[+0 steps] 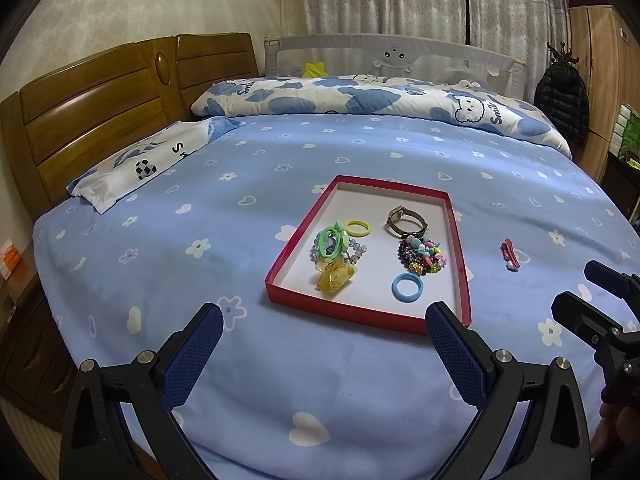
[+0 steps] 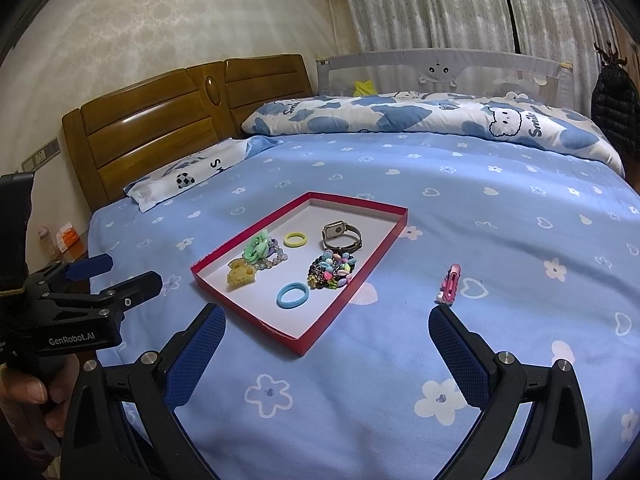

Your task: Organize jewelry

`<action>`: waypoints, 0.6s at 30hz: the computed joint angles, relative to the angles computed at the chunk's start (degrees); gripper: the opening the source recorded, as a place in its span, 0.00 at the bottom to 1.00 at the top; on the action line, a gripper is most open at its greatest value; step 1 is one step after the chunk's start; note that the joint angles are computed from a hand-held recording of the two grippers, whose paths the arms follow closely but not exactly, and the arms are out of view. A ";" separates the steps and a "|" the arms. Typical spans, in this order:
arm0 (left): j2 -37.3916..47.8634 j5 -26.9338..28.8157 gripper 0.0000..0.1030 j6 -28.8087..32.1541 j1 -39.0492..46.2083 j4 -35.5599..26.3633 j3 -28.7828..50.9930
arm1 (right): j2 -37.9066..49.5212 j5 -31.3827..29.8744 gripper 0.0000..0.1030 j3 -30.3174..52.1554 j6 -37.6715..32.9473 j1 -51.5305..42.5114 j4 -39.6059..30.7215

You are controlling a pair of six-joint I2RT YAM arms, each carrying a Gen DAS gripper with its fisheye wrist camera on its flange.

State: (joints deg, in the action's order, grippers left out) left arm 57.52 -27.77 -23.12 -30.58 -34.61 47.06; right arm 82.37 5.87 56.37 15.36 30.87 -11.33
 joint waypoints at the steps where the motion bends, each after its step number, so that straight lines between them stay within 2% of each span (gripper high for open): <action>1: -0.07 0.41 0.99 0.09 0.27 0.08 -0.07 | 0.00 0.00 0.99 0.00 0.00 0.00 0.00; 18: -0.57 0.46 0.99 0.75 0.69 0.96 -1.10 | -0.07 0.05 0.99 0.14 0.15 0.10 -0.09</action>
